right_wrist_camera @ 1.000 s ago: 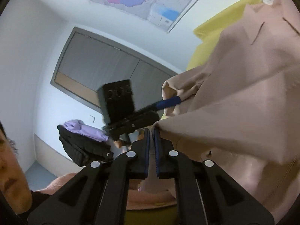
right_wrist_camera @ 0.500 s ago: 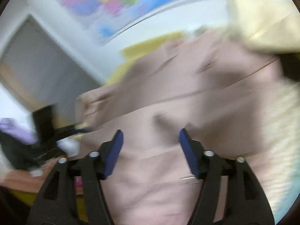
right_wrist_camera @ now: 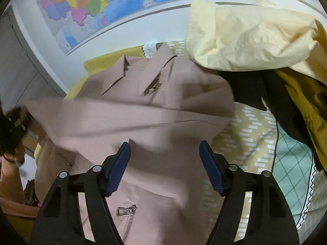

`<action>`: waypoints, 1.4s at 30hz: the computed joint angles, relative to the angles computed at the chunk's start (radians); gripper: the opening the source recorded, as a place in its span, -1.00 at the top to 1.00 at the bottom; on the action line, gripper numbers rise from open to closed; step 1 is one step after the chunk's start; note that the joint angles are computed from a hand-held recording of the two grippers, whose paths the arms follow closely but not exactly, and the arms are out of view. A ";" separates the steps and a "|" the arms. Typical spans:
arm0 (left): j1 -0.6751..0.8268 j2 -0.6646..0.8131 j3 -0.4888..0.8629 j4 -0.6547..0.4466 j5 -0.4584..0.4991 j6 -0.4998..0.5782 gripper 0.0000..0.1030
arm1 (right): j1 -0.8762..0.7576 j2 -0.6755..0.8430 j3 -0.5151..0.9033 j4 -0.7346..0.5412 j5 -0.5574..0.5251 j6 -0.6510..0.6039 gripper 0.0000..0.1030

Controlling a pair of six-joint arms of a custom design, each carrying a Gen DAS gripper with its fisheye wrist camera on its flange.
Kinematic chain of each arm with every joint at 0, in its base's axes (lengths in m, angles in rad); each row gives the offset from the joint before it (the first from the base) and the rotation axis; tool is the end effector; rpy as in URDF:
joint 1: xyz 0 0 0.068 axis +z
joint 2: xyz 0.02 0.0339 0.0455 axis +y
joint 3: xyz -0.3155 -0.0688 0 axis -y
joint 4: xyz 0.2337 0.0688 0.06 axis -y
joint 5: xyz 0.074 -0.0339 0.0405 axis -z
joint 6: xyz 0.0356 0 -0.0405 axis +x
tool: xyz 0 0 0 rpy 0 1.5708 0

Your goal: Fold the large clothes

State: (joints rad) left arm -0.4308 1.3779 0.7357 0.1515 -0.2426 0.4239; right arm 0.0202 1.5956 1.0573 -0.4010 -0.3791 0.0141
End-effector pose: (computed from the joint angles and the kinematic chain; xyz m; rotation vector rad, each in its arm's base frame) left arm 0.2565 -0.1085 0.2801 0.7131 1.9271 0.2456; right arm 0.3221 0.0197 0.2742 -0.1627 2.4753 0.4888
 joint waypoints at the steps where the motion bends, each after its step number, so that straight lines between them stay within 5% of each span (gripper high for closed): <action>1: 0.019 -0.029 -0.043 0.083 0.042 0.032 0.75 | -0.005 0.001 -0.002 0.003 -0.006 0.004 -0.35; 3: 0.051 -0.028 -0.084 0.138 0.079 0.060 0.46 | -0.013 -0.004 -0.008 0.004 -0.017 0.003 -0.35; 10: 0.192 0.113 -0.111 0.008 0.218 0.004 0.11 | 0.030 -0.001 0.032 -0.009 0.002 -0.017 -0.35; 12: 0.225 0.073 -0.135 0.006 0.287 -0.014 -0.41 | 0.075 0.017 0.052 0.004 0.043 -0.022 -0.40; 14: 0.245 0.028 -0.151 0.008 0.337 -0.033 -0.64 | 0.105 0.041 0.069 0.011 0.057 -0.027 -0.43; 17: 0.291 0.014 -0.140 -0.026 0.426 -0.057 -0.70 | 0.159 0.098 0.100 -0.019 0.114 -0.065 -0.35; 18: 0.296 0.009 -0.145 -0.028 0.422 -0.060 -0.70 | 0.179 0.118 0.113 -0.041 0.157 -0.090 -0.08; 20: 0.295 0.017 -0.133 -0.056 0.421 -0.074 -0.71 | 0.204 0.164 0.132 -0.106 0.251 -0.130 0.13; 24: 0.331 0.070 -0.095 -0.077 0.439 -0.065 -0.72 | 0.162 0.136 0.104 -0.114 0.285 -0.120 0.18; 28: 0.332 0.151 -0.028 -0.118 0.458 -0.062 -0.71 | 0.117 0.108 0.100 -0.133 0.223 -0.098 0.15; 32: 0.264 0.222 -0.005 -0.138 0.403 -0.007 -0.49 | 0.073 0.055 0.076 -0.094 0.108 -0.059 -0.25; 38: 0.188 0.248 -0.025 -0.057 0.258 0.002 0.53 | 0.046 0.055 0.070 -0.086 0.066 -0.014 -0.33; 42: 0.211 0.156 -0.041 0.008 0.276 -0.028 0.66 | 0.028 0.050 0.055 -0.055 0.046 0.018 -0.39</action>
